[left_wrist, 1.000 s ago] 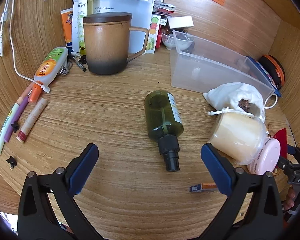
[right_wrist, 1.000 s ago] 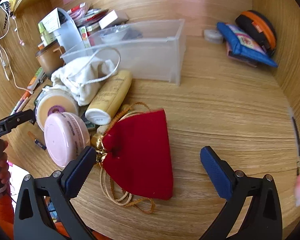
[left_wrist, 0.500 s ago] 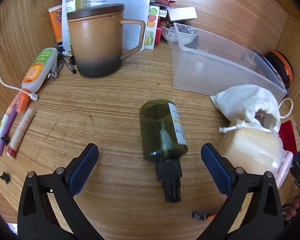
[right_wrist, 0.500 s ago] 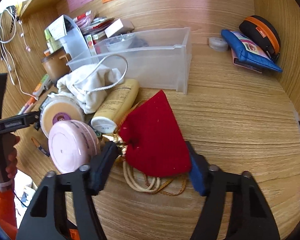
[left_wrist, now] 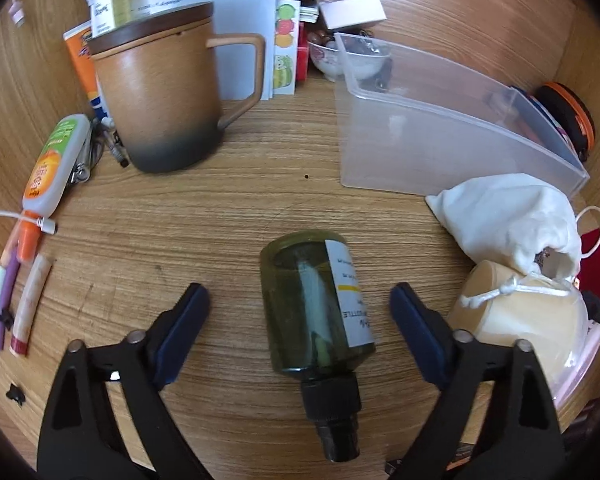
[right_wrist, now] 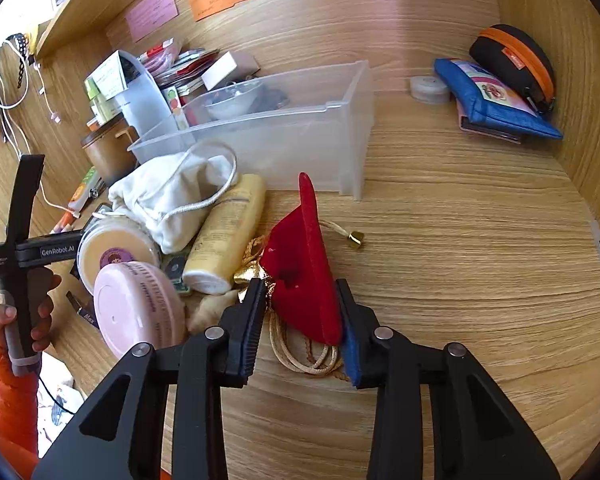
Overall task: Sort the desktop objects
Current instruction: 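Grasp the red velvet pouch with the right gripper while the left gripper grasps the green bottle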
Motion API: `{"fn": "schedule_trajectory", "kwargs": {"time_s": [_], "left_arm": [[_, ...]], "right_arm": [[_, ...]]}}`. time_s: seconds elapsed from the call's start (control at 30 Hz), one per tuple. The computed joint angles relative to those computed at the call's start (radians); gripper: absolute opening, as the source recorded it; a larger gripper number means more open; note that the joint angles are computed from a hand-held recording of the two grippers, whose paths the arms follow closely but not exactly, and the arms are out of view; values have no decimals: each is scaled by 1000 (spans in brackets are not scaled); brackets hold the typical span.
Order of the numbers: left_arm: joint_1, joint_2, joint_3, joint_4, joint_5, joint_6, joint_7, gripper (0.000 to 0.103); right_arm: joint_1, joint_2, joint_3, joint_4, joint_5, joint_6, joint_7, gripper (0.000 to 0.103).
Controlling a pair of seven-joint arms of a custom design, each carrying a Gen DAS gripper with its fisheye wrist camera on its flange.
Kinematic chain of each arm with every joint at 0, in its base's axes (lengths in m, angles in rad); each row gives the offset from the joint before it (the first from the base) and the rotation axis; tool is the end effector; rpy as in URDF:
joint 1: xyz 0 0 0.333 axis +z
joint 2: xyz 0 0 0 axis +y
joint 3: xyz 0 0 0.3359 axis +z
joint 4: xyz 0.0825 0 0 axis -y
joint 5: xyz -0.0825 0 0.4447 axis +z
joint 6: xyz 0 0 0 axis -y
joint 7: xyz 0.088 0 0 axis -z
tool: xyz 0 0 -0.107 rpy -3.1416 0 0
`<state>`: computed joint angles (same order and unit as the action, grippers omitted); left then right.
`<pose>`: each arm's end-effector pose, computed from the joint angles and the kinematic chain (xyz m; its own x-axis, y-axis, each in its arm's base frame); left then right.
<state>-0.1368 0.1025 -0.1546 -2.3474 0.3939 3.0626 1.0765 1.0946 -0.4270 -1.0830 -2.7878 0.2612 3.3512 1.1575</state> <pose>0.5589 -0.1990 0.3292 -0.1889 -0.9807 0.0500 -0.8057 0.1257 -0.5788 0.4533 -0.0016 0.3199 0.1262 -0.9664 -0.2239 -0.7215 0.0655 -0.6893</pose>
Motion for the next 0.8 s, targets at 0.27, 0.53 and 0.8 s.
{"fn": "schedule_trajectory", "kwargs": {"time_s": [0.27,0.53,0.8], "left_arm": [[-10,-4,23,16,128,-37,-91,58],[-3,-15,3,-1,93,-25,-59,41],[-12,-59,19,-23,192,0,-143,41]], "right_arm": [[-44,-53,12,-24,-9,22,-16,31],[-105,-124,44,-46,-21,23,-30,31],[-149,-186,82,-66,-24,31,-49,31]]}}
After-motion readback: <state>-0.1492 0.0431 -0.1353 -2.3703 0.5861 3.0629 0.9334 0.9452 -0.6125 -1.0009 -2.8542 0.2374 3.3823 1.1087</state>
